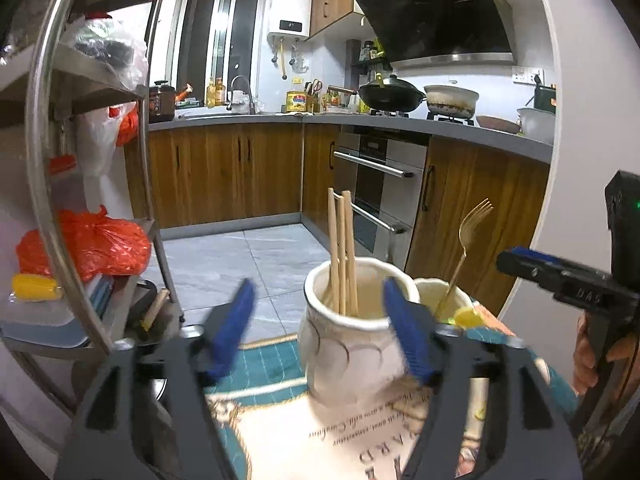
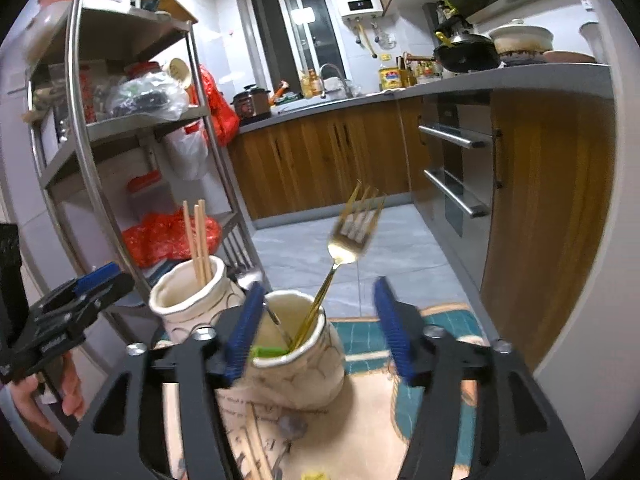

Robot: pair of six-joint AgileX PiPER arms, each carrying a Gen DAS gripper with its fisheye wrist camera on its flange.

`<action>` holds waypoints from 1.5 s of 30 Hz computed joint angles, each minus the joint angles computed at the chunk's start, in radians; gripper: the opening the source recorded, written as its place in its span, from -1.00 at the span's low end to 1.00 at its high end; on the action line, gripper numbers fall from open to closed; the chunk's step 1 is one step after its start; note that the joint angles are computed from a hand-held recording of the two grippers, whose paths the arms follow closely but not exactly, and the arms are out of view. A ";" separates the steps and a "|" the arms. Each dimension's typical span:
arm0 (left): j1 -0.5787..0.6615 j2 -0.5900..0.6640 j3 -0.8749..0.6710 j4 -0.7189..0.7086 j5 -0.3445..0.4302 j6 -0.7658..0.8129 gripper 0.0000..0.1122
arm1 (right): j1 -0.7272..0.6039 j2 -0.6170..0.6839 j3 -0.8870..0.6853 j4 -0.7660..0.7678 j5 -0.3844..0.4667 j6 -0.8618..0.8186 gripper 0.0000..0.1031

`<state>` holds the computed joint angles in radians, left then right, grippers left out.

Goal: Organize utensils
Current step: 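Move both open tools back over the remaining utensils on the cloth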

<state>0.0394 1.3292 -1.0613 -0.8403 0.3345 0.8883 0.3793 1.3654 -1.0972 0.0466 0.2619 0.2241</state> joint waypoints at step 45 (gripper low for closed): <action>-0.094 -0.381 0.400 0.395 0.064 -0.378 0.73 | 0.114 -0.360 0.368 -0.360 0.228 0.335 0.86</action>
